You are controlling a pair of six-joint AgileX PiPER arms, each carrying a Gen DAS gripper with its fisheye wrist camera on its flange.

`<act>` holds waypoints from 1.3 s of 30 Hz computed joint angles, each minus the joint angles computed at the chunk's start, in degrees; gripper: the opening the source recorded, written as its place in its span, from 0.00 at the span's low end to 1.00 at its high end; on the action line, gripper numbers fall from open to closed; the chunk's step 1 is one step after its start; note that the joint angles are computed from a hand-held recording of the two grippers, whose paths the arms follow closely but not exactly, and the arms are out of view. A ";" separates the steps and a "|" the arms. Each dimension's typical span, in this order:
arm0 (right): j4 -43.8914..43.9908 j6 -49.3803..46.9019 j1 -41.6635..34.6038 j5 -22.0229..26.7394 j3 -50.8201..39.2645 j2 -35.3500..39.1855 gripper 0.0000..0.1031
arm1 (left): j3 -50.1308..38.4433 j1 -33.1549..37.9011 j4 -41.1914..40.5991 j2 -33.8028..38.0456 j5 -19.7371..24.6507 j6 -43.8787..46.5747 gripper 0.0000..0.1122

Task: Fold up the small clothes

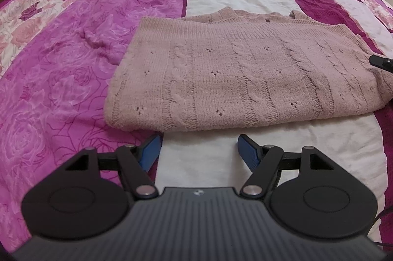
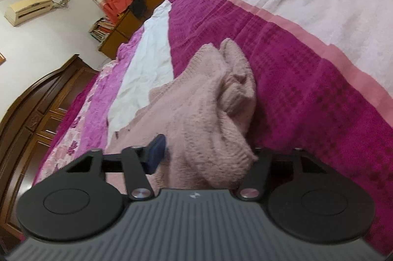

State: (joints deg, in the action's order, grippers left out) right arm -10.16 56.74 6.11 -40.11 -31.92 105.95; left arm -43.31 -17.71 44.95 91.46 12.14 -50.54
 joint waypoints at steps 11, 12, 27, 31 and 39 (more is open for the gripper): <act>-0.93 1.22 -1.14 -0.96 0.37 0.80 0.41 | 0.07 0.58 -1.22 -0.13 -0.26 1.14 0.63; -0.52 0.87 -0.98 -1.37 0.65 0.71 0.41 | 0.05 0.68 -1.30 -0.14 -0.30 1.26 0.63; 4.76 -3.15 1.82 -2.49 2.03 -3.04 0.31 | -0.46 2.42 -1.34 -2.73 1.35 3.05 0.63; 8.63 -7.87 4.06 -0.98 1.54 -4.71 0.31 | -1.25 3.75 -3.72 -3.23 1.65 6.16 0.63; 13.10 -13.32 6.55 2.57 0.29 -7.13 0.31 | -2.53 5.80 -9.35 -3.22 2.50 13.63 0.63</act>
